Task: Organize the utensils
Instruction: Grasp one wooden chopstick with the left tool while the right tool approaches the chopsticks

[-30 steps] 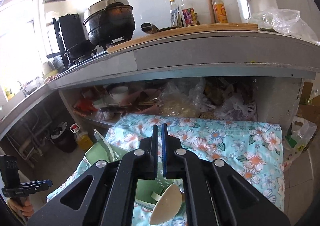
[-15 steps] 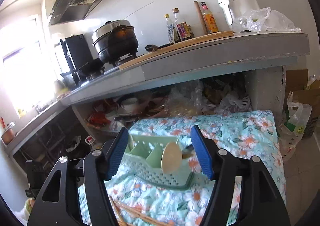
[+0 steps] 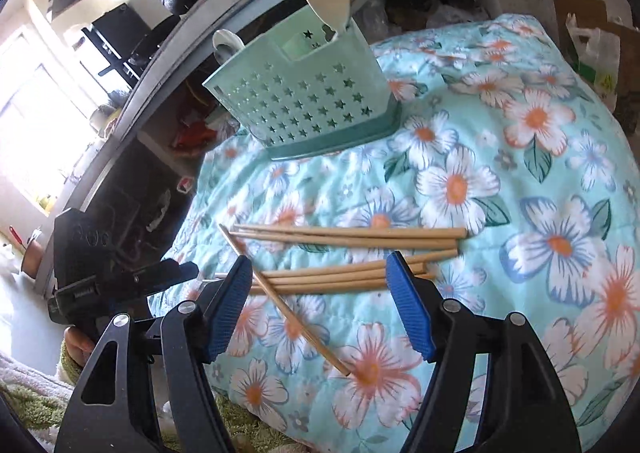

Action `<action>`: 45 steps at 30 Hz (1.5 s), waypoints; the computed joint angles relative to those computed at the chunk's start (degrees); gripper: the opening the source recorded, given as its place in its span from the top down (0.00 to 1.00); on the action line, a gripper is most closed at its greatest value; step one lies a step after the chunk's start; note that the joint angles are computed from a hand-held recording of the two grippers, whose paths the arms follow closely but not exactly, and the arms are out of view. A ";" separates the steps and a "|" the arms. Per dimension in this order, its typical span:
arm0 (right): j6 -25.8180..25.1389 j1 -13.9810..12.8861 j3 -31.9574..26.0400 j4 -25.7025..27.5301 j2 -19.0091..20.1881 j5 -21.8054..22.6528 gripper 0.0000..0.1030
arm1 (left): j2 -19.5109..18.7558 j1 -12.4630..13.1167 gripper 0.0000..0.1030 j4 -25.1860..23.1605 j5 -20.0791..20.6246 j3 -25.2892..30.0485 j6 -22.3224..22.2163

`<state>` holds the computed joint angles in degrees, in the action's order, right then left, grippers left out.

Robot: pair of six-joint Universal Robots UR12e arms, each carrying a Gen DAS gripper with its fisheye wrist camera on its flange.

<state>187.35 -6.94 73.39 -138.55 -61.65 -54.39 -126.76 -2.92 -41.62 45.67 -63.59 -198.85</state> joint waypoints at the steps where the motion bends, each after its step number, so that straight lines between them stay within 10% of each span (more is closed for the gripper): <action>1: 0.90 -0.10 0.29 -0.28 0.00 0.66 0.34 | -0.73 -0.02 0.59 -0.45 -0.22 1.12 -1.44; 20: 3.70 -0.61 1.60 -2.02 0.36 0.97 0.34 | -6.36 -0.43 0.88 -9.19 1.58 8.77 -17.61; 36: 5.95 -0.48 2.11 -7.66 0.13 -0.69 0.48 | -3.62 1.17 0.96 11.27 -3.71 2.37 -23.28; 45: -13.55 2.60 -9.12 4.42 4.46 -6.40 0.66 | -1.65 2.76 0.96 24.00 -3.97 0.06 -28.04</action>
<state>173.80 -4.34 64.26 -134.14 -57.18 -60.79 -128.41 -0.16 -17.62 41.70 -63.52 -226.89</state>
